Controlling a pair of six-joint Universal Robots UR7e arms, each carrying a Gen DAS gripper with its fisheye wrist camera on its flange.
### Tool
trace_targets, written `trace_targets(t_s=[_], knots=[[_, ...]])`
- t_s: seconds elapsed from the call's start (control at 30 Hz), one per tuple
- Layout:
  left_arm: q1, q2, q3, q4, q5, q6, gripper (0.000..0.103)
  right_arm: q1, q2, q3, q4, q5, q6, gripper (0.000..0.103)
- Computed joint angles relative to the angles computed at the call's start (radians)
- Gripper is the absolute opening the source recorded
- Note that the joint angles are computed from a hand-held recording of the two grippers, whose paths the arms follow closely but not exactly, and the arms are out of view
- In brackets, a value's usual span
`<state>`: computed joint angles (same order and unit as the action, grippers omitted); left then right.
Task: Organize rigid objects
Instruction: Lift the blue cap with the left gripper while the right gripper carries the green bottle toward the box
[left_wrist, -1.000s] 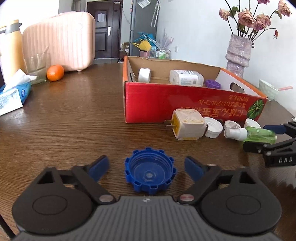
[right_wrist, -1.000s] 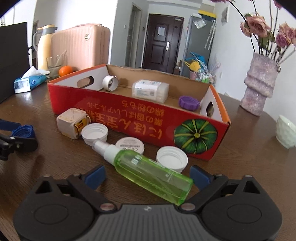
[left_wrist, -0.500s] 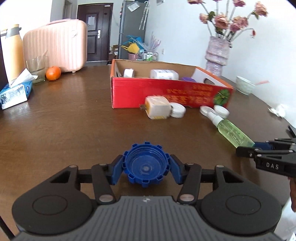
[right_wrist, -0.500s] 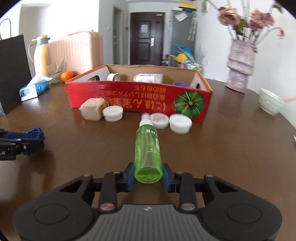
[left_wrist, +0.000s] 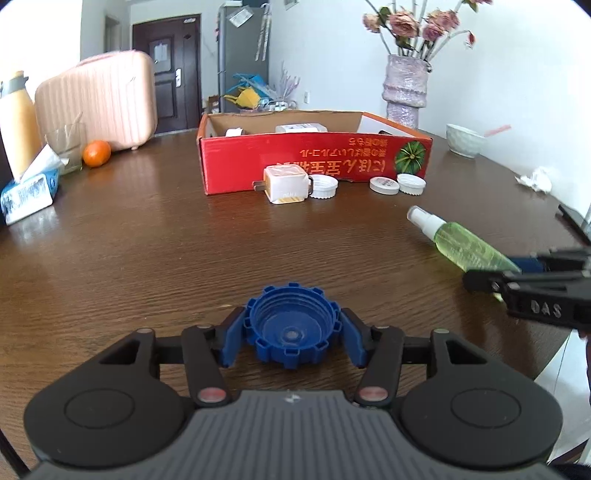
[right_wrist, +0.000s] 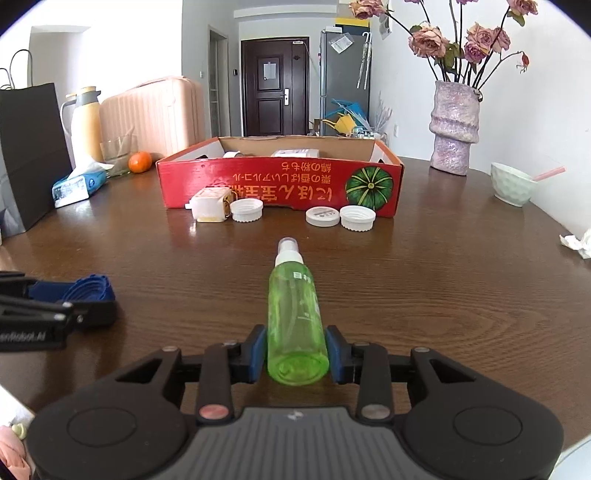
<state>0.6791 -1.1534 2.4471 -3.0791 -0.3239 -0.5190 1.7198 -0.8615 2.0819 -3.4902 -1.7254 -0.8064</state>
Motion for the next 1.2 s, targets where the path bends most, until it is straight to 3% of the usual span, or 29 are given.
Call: trace_targets(t_s=[0.17, 0.23, 0.3, 0.6, 0.8, 0.93, 1.1, 1.2], knots=[[-0.002, 0.041, 0.011, -0.125, 0.007, 0.090, 0.061, -0.008, 0.040, -0.019, -0.044, 0.041, -0.009, 0.041], [-0.001, 0.059, 0.013, -0.191, 0.007, 0.137, 0.054, -0.011, 0.058, -0.026, -0.072, 0.052, -0.018, 0.037], [-0.003, 0.075, 0.015, -0.229, 0.012, 0.162, 0.053, -0.019, 0.072, -0.028, -0.100, 0.073, -0.030, 0.031], [-0.028, 0.204, 0.024, -0.504, 0.090, 0.258, 0.053, -0.037, 0.124, -0.013, -0.242, 0.131, -0.023, 0.030], [-0.064, 0.322, 0.008, -0.834, 0.173, 0.504, 0.053, -0.034, 0.116, 0.019, -0.281, 0.121, 0.001, 0.030], [-0.092, 0.297, 0.035, -0.743, 0.192, 0.430, 0.053, -0.025, 0.089, 0.057, -0.285, 0.121, -0.013, 0.030], [-0.163, 0.324, 0.048, -0.856, 0.242, 0.497, 0.053, -0.015, 0.059, 0.114, -0.340, 0.137, -0.014, 0.030], [-0.206, 0.298, 0.072, -0.789, 0.278, 0.414, 0.053, -0.011, 0.034, 0.154, -0.387, 0.164, -0.011, 0.030]])
